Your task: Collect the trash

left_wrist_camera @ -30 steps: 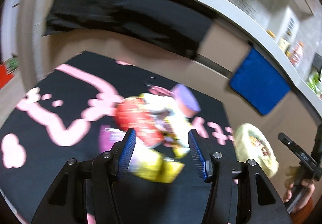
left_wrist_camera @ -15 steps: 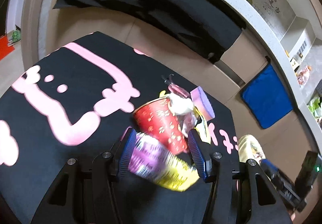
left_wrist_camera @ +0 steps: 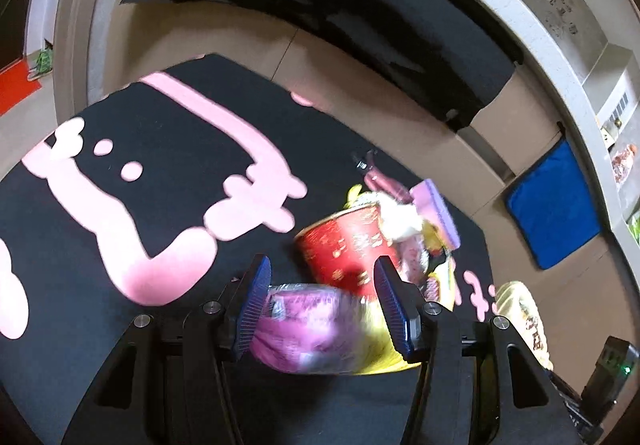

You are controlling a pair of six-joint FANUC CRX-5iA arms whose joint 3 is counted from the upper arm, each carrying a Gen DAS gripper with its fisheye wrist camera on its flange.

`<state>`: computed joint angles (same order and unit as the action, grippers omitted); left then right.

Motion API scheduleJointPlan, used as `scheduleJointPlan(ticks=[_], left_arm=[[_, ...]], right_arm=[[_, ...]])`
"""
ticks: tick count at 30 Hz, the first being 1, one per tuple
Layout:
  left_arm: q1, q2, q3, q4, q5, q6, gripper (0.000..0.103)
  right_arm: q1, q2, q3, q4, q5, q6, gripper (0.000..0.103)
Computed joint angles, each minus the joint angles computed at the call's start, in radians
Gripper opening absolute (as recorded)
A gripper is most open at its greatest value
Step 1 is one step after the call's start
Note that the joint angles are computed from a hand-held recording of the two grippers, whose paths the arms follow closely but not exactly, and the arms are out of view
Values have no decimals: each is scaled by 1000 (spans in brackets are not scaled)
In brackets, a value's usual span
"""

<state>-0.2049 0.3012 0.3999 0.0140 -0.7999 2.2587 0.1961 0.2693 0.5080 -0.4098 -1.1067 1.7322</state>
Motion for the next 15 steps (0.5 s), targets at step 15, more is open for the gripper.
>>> scheduleJointPlan(ticks=[15], left_arm=[[10, -105, -87, 56, 18, -144, 55]], right_arm=[[76, 277, 442, -50, -140, 106, 53]])
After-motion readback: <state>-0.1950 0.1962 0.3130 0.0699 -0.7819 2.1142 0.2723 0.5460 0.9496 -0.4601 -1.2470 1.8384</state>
